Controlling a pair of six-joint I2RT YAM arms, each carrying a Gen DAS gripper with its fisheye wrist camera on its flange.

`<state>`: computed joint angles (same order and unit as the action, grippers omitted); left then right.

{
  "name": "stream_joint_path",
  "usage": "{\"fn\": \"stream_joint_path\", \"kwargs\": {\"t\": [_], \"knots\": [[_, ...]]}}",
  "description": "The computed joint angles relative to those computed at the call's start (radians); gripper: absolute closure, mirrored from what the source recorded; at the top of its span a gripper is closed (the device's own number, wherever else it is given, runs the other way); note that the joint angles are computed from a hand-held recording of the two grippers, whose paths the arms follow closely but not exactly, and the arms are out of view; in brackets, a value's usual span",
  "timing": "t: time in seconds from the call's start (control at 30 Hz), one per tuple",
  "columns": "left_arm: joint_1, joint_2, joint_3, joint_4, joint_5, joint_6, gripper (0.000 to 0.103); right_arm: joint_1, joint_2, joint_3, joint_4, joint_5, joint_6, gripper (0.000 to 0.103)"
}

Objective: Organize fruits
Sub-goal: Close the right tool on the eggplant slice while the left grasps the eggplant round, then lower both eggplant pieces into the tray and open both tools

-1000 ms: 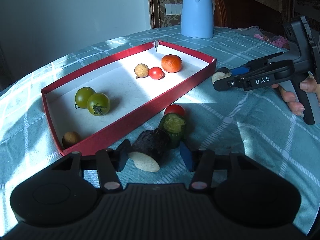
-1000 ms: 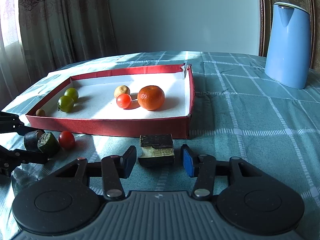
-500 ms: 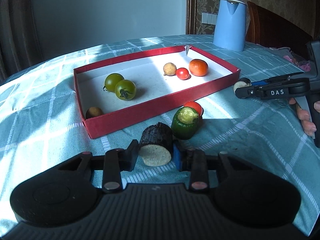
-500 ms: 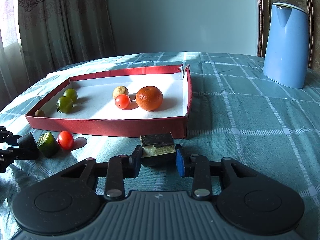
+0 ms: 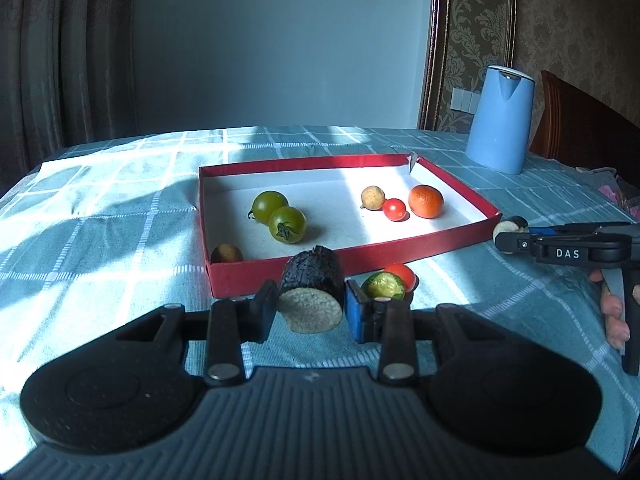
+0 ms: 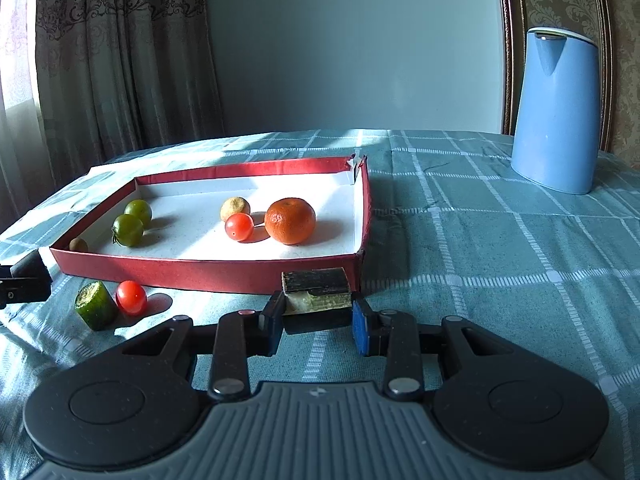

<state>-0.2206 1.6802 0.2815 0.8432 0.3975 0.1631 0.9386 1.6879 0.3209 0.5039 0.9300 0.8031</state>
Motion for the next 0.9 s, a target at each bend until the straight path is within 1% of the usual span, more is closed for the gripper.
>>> {"fn": "stream_joint_path", "kwargs": {"t": [0.1,0.2,0.23,0.33,0.47,0.57,0.63,0.73,0.8,0.9], "knots": [[-0.045,-0.03,0.006,0.005,-0.049,-0.04,0.071,0.026,0.006,0.003,0.003,0.065,-0.003,0.069],[-0.108,-0.028,0.033,0.01,-0.11,-0.073,0.071,0.032,0.006,0.004,0.001,0.088,-0.001,0.069],[-0.135,-0.014,0.048,0.017,-0.14,-0.086,0.071,0.031,0.006,0.005,-0.001,0.088,0.0,0.069],[-0.193,0.027,0.111,-0.011,-0.193,-0.133,0.071,0.038,0.006,0.003,0.005,0.111,0.001,0.069],[-0.259,0.091,0.18,-0.009,-0.282,-0.182,0.071,0.046,0.012,0.017,0.021,0.167,-0.047,0.069],[-0.309,0.126,0.236,-0.039,-0.37,-0.206,0.071,0.024,-0.007,0.034,0.035,0.152,-0.112,0.069],[-0.338,0.148,0.273,-0.059,-0.425,-0.217,0.071,-0.002,-0.013,0.068,0.042,0.135,-0.192,0.069],[-0.366,0.184,0.313,-0.056,-0.496,-0.213,0.071,-0.052,-0.003,0.12,0.074,0.088,-0.276,0.07],[-0.373,0.21,0.34,-0.058,-0.52,-0.206,0.071,-0.091,0.012,0.149,0.1,0.041,-0.29,0.07],[-0.363,0.253,0.371,-0.055,-0.52,-0.213,0.071,-0.122,0.063,0.191,0.129,0.014,-0.295,0.07]]}}
